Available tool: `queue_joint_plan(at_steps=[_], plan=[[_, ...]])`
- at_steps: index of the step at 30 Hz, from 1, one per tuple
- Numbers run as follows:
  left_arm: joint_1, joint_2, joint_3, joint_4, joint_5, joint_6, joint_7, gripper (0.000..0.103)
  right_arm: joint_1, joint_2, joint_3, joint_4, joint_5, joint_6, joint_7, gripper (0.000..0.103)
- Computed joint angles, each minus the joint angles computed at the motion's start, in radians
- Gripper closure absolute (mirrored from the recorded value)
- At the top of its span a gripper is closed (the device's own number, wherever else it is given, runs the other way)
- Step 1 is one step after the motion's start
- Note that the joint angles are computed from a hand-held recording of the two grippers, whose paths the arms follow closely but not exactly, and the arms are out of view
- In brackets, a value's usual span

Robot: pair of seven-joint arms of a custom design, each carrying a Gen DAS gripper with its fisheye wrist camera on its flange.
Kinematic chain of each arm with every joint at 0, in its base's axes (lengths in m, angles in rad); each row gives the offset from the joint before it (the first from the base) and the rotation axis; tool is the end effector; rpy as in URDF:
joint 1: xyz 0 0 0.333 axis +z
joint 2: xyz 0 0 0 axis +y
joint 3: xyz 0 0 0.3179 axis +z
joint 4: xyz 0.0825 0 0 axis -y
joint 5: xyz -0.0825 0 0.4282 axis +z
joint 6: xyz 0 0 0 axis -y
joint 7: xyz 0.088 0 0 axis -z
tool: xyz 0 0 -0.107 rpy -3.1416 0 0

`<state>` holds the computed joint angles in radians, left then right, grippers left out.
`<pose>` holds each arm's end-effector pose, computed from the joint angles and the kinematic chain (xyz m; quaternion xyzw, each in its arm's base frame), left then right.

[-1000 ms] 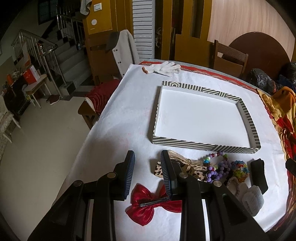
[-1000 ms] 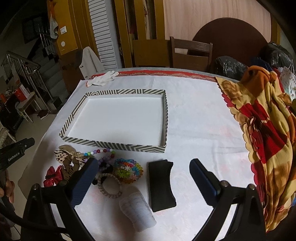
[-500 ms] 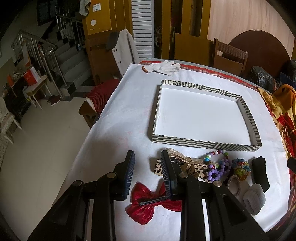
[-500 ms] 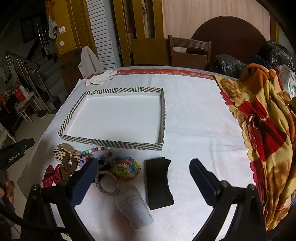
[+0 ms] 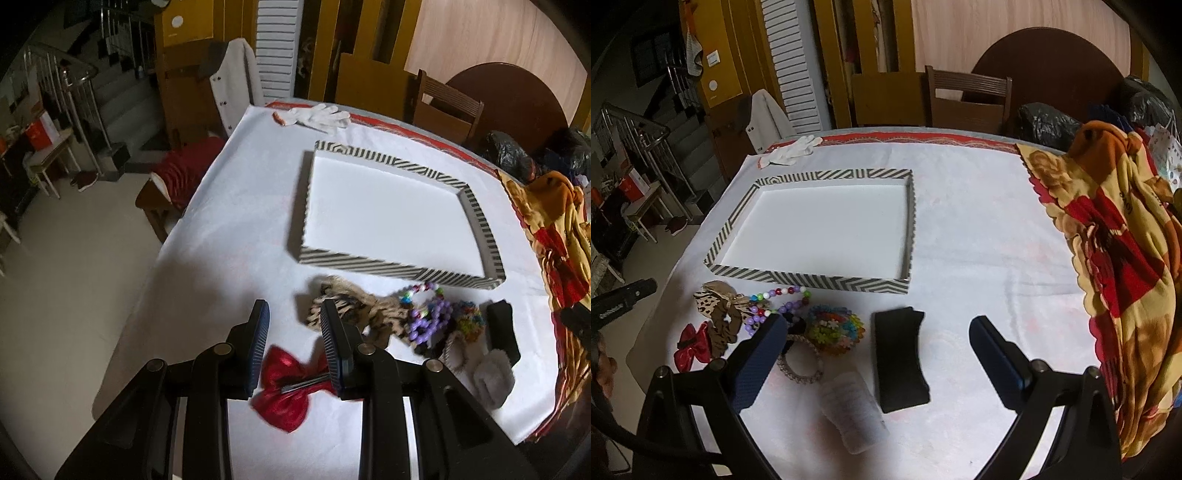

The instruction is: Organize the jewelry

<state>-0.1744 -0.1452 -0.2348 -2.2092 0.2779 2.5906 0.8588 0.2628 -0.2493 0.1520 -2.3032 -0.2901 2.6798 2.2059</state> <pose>0.5305 -0.2395 0.4780 -0.7111 0.6450 -0.2216 0.1706 0.5010 0.2343 0.4973 -0.6711 0.6669 -0.1928 0.2602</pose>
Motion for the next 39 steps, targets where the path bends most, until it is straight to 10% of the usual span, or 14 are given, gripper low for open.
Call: queue_joint_plan(at_steps=[20,39], plan=[[-0.064,0.033,0.045,-0.034,-0.467,-0.068,0.553,0.084,0.017,0.015,-0.078,-0.093,0.246,0.034,-0.252,0.006],[-0.048,0.102,0.032,0.022,-0.504,-0.126,0.832,0.084,0.036,0.209,-0.077,0.055,0.406,-0.049,-0.403,0.014]])
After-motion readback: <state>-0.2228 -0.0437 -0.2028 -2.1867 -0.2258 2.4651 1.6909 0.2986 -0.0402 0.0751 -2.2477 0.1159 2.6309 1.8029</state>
